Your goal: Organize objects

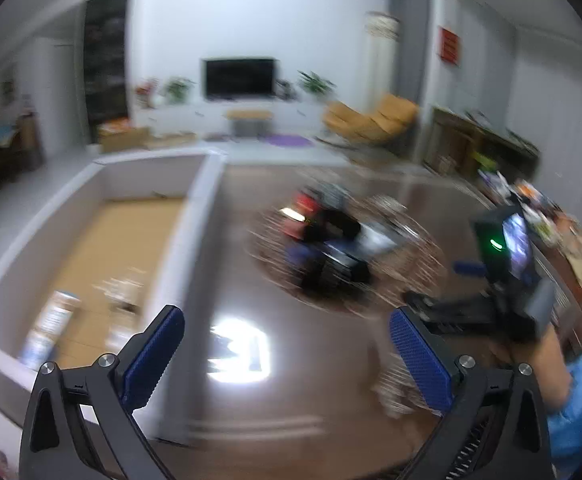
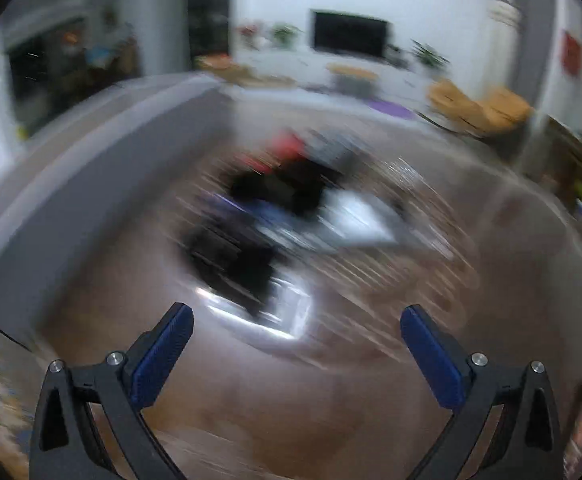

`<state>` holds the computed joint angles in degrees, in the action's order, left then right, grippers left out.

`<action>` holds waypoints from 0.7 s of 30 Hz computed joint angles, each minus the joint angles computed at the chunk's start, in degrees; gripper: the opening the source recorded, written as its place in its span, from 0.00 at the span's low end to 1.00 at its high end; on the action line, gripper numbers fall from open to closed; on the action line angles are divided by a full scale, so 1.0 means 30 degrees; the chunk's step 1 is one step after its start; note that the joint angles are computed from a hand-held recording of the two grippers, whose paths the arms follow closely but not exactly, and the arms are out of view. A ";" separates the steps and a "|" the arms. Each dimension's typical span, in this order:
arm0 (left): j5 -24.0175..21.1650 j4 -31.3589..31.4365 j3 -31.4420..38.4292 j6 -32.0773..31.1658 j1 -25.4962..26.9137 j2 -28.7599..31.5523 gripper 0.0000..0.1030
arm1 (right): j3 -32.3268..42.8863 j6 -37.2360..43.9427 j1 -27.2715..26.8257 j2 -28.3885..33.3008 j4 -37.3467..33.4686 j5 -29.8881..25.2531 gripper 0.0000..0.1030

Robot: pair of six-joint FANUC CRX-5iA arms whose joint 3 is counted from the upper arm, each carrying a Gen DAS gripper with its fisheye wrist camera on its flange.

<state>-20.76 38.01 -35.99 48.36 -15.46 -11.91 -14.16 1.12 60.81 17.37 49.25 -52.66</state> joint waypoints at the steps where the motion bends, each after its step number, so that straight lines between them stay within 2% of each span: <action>1: -0.0234 -0.1125 0.0302 0.0991 -0.0363 0.0448 1.00 | -0.0828 -0.0525 -0.0039 -0.0346 0.0086 -0.0272 1.00; 3: -0.0861 -0.4685 0.1877 0.4661 -0.1225 0.2376 1.00 | -0.1721 -0.0980 -0.0271 -0.0613 -0.0139 -0.0874 1.00; 5: -0.1136 -0.6247 0.3152 0.6662 -0.1803 0.4290 1.00 | -0.2179 -0.1031 -0.0558 -0.0784 -0.0405 -0.0931 1.00; 7: -0.1344 -0.7813 0.4176 0.8571 -0.2208 0.5385 1.00 | -0.2403 -0.0949 -0.0957 -0.0834 -0.0442 -0.0709 1.00; 8: -0.1281 -0.7744 0.4789 0.8507 -0.1944 0.6268 1.00 | -0.2702 -0.1137 -0.1085 -0.0912 -0.0367 -0.0362 1.00; 9: -0.1412 -0.8427 0.5538 0.9442 -0.1977 0.6999 1.00 | -0.3039 -0.1358 -0.1246 -0.1008 -0.0208 0.0077 1.00; 12: -0.2049 -0.8629 0.6874 1.0069 -0.1653 0.8376 1.00 | -0.3283 -0.1630 -0.1319 -0.1004 0.0074 0.0414 1.00; 15: -0.2619 -0.8544 0.7700 0.9689 -0.1526 0.9287 1.00 | -0.3287 -0.1231 -0.1588 -0.0972 0.0075 0.0931 1.00; 18: -0.2662 -1.0500 0.8603 1.0785 -0.1944 0.9676 1.00 | -0.3653 -0.1516 -0.1611 -0.1430 -0.0489 0.1895 1.00; 21: -0.1933 -1.0150 0.8557 1.0082 -0.2044 0.9889 1.00 | -0.3991 -0.1898 -0.1812 -0.1720 -0.0703 0.2544 1.00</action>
